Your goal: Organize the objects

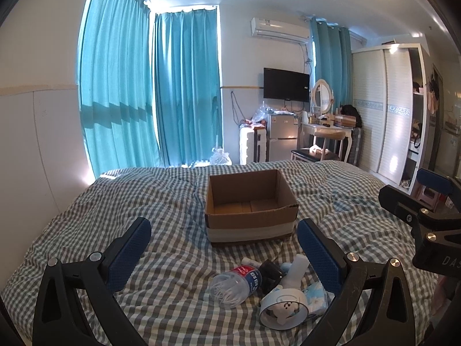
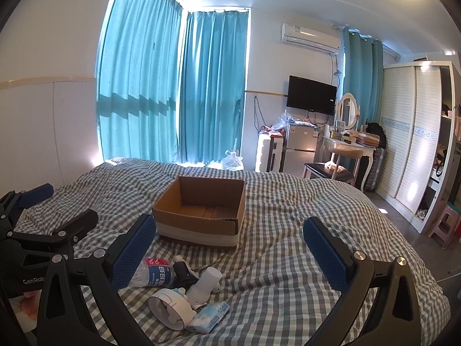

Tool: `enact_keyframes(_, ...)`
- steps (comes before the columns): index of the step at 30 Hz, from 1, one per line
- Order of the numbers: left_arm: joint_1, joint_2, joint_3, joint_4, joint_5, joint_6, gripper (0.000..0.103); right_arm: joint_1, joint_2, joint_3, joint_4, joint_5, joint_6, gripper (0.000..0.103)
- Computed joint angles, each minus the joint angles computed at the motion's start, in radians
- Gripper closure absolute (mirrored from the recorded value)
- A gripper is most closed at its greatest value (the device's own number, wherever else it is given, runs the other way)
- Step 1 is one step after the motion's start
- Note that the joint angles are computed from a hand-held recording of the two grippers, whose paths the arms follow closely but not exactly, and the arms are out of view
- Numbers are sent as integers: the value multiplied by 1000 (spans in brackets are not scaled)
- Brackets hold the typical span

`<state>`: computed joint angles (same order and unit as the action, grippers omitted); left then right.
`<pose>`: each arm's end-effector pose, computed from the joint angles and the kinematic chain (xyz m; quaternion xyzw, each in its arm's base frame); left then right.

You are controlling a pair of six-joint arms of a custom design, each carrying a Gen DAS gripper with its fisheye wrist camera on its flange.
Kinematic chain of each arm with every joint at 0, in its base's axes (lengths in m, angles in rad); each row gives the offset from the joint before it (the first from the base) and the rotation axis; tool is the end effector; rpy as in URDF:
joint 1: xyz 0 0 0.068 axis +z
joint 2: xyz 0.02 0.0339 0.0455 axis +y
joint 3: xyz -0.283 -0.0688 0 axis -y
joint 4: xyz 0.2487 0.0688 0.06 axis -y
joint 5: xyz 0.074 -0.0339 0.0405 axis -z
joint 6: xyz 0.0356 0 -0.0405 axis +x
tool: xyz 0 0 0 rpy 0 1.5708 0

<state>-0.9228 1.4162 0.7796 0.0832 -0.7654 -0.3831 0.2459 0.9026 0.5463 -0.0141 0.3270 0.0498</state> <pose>0.1989 -0.2218 0.2411 0.0407 0.8294 -0.0154 0.5570 0.1959 0.0374 0.2661 0.0118 0.8193 -0.0508 0.5710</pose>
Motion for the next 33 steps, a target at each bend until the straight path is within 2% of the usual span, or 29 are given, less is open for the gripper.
enact_keyframes(5, 16, 24, -25, 30, 21, -18, 0, 1, 35, -20, 30, -5, 5, 0)
enact_keyframes(13, 72, 113, -33, 60, 114, -50, 0, -40, 177, -48, 111, -62, 13, 0)
enact_keyframes(23, 158, 319, 34, 69, 305, -45, 0, -125, 411, -49, 235, -156, 22, 0)
enact_keyframes(29, 242, 434, 106, 62, 444, -77, 0, -145, 513, -37, 259, -203, 6, 0)
enact_keyframes(32, 278, 496, 163, 20, 509, -89, 3, -149, 554, -28, 254, -237, 8, 0)
enact_keyframes(33, 287, 517, 185, -2, 516, -98, 8, -153, 557, -30, 253, -262, 9, 0)
